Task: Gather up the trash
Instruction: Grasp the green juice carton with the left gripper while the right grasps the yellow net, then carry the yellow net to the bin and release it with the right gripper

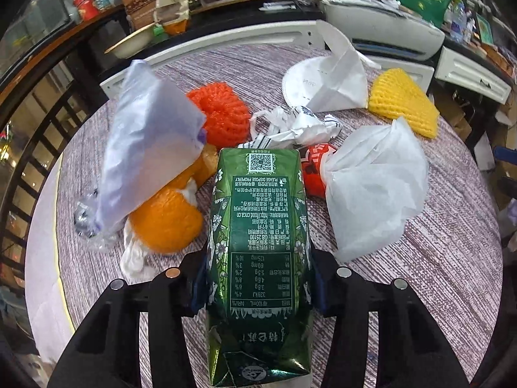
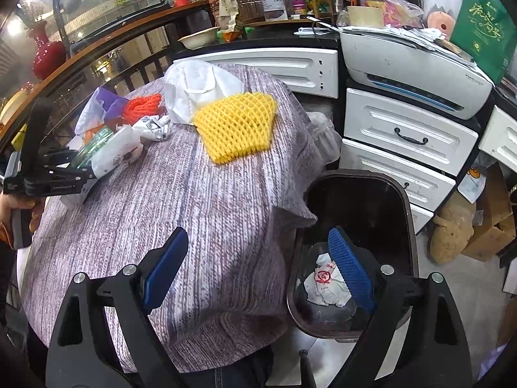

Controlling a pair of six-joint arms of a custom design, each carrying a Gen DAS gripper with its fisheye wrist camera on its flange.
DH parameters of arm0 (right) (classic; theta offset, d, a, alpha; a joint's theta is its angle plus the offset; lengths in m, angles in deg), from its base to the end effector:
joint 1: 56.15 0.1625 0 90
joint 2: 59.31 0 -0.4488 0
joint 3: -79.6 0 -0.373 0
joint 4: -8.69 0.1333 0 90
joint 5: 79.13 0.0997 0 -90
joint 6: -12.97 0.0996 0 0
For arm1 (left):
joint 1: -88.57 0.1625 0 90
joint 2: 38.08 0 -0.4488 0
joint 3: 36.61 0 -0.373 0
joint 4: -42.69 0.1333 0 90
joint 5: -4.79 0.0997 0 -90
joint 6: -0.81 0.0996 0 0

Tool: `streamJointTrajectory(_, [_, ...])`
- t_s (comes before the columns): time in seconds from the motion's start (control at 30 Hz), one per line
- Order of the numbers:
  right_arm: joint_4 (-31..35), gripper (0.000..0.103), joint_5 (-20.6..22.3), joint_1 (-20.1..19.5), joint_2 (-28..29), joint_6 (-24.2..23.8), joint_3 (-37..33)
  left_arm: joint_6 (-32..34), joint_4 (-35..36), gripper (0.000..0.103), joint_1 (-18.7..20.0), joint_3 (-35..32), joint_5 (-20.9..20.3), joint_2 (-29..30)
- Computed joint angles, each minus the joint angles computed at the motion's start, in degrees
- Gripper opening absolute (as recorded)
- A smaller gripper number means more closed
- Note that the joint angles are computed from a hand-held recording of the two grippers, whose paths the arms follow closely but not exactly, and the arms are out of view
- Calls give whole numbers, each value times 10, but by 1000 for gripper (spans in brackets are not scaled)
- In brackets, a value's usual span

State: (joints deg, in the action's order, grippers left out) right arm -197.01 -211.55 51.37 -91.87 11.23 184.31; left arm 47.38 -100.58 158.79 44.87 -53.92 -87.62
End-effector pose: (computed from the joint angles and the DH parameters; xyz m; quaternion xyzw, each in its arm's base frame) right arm 0.2483 -0.5671 0.0644 0.0125 -0.8760 0.3887 0.2853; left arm -0.0735 -0.7510 0.2636 0.4760 0.8194 -0.1120 0.2991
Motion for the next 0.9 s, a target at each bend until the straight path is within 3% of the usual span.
streamJointTrajectory(0.2, [22, 87, 11, -1, 11, -43, -49, -48, -58, 49, 7, 53, -44, -47])
streamJointTrajectory(0.43, [104, 87, 1, -10, 44, -102, -152, -82, -136, 49, 5, 134, -88, -104])
streamJointTrajectory(0.63, [177, 85, -7, -26, 68, -103, -222, -102, -166, 49, 4, 172, -99, -126])
streamJointTrajectory(0.73, [180, 69, -24, -27, 81, -125, -244, -120, -165, 49, 9, 180, -107, -134])
streamJointTrajectory(0.9, [158, 29, -21, -32, 77, -120, -238, -144, -170, 49, 14, 192, -107, -137])
